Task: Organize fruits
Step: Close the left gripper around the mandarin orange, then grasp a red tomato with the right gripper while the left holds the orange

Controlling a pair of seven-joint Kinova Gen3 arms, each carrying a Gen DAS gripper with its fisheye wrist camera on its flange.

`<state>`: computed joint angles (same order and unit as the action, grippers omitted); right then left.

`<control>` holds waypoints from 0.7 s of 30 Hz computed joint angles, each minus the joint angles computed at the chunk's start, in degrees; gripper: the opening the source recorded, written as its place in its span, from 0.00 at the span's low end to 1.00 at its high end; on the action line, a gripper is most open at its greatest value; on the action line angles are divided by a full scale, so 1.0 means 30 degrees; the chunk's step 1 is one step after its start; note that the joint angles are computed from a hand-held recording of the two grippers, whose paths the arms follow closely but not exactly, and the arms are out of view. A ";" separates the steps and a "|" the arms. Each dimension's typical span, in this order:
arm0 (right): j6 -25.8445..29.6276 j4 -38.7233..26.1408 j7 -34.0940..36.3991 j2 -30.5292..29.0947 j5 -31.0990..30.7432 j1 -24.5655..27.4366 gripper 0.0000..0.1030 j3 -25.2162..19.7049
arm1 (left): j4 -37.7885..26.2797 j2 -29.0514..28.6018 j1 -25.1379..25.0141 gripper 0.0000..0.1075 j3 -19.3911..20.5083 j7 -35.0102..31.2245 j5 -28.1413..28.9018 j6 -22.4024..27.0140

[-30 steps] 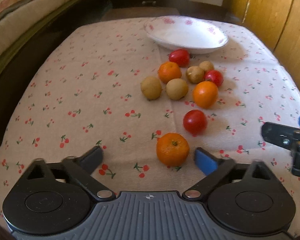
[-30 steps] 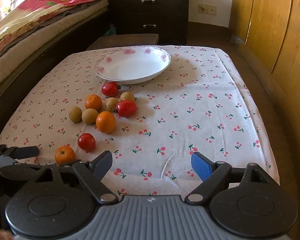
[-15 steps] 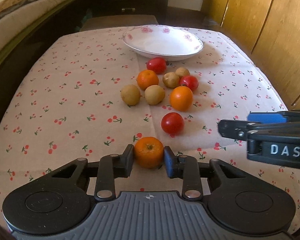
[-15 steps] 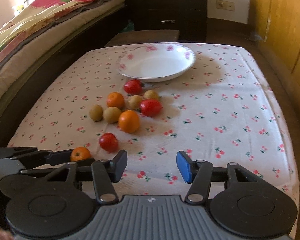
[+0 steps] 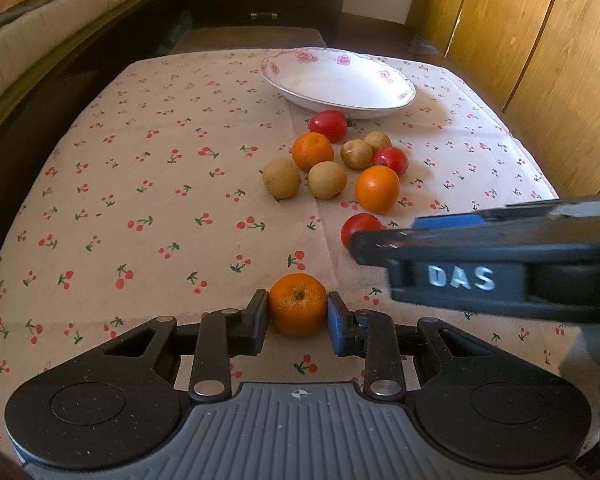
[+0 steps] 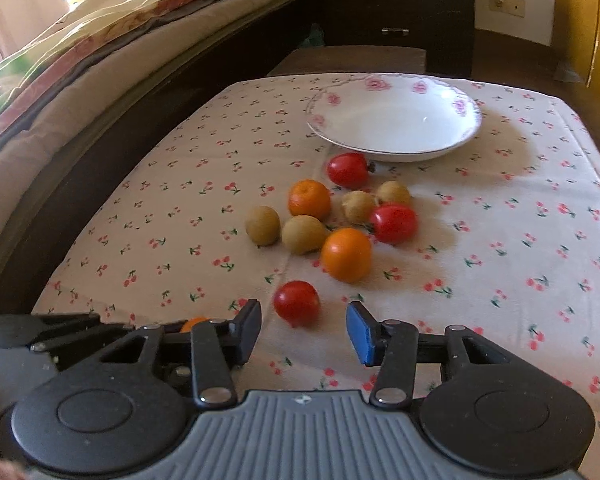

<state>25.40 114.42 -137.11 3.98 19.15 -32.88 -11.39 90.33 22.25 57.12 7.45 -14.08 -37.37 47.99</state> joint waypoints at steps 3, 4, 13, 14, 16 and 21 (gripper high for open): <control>0.0012 -0.0472 0.1227 0.0627 -0.0989 0.0259 0.39 -0.0034 | 0.0145 -0.0060 0.0065 0.36 -0.0029 0.0141 -0.0141 -0.0087; 0.0020 -0.0577 0.1649 0.0810 -0.1359 0.0546 0.38 -0.0268 | 0.0215 -0.0091 0.0078 0.36 -0.0031 0.0173 -0.0200 -0.0143; 0.0204 -0.0695 0.1380 0.1023 -0.0388 -0.0570 0.28 0.0489 | 0.0244 -0.0060 0.0201 0.39 -0.0008 0.0523 -0.0509 -0.0041; 0.0346 -0.0732 0.1402 0.1012 -0.0320 -0.0613 0.28 0.0477 | 0.0256 -0.0071 0.0163 0.39 0.0001 0.0532 -0.0479 -0.0075; 0.0479 -0.0681 0.1623 0.0864 -0.0560 -0.0518 0.28 0.0396 | 0.0369 -0.0157 0.0060 0.37 0.0002 0.0613 -0.0398 -0.0262; 0.0498 -0.0275 0.1403 0.0124 -0.0641 -0.0251 0.28 0.0298 | 0.0247 -0.0120 0.0044 0.36 0.0039 0.0610 -0.0337 -0.0098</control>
<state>26.90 113.60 -132.90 4.35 17.23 -33.63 -10.50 91.07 21.88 57.26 7.57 -12.25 -38.39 47.69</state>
